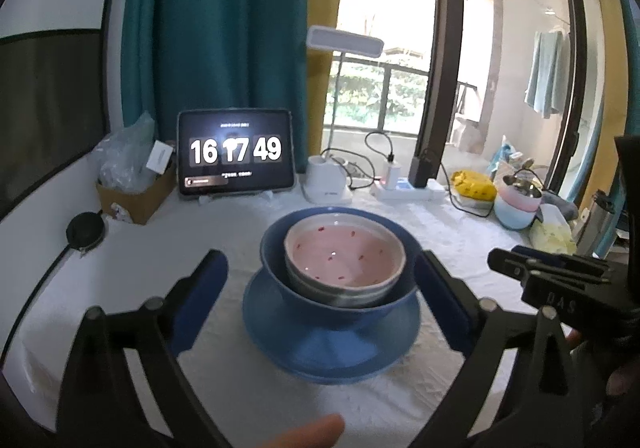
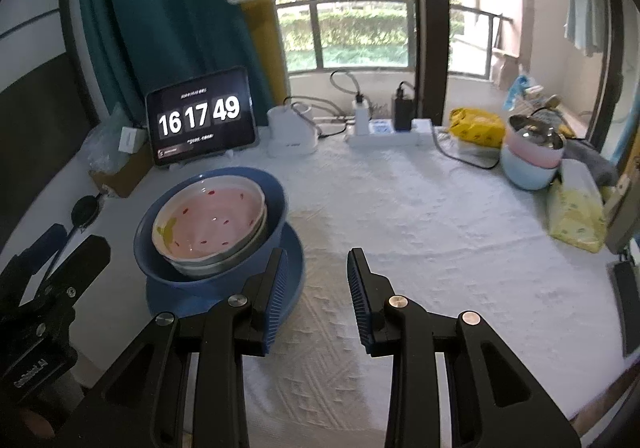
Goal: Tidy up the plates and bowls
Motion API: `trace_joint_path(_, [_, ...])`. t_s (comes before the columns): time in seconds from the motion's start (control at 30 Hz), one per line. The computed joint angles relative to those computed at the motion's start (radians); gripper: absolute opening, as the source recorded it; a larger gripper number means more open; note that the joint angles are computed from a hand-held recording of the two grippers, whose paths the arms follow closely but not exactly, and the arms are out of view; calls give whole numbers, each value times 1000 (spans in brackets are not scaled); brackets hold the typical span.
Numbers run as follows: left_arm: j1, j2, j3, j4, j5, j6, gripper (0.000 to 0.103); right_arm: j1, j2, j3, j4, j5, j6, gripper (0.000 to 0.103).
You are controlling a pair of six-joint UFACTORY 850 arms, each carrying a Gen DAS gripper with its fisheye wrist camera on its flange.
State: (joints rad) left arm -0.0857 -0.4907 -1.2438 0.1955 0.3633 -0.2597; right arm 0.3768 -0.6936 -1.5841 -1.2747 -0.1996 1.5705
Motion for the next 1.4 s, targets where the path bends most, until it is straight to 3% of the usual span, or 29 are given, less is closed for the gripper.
trace_joint_path(0.2, [-7, 40, 49, 33, 49, -29, 96, 2, 65, 94, -361, -44, 371, 34])
trace_joint_path(0.4, [-28, 70, 74, 5, 41, 20, 96, -1, 131, 183, -608, -81, 630, 50])
trace_joint_path(0.7, [-54, 119, 116, -37, 53, 92, 96, 6, 203, 272, -735, -157, 763, 58])
trace_joint_path(0.97, [-88, 157, 163, -196, 102, 286, 97, 7, 275, 375, -903, -236, 949, 65])
trace_joint_path(1.4, [-82, 238, 251, -68, 185, 158, 97, 32, 376, 499, -926, -354, 985, 68])
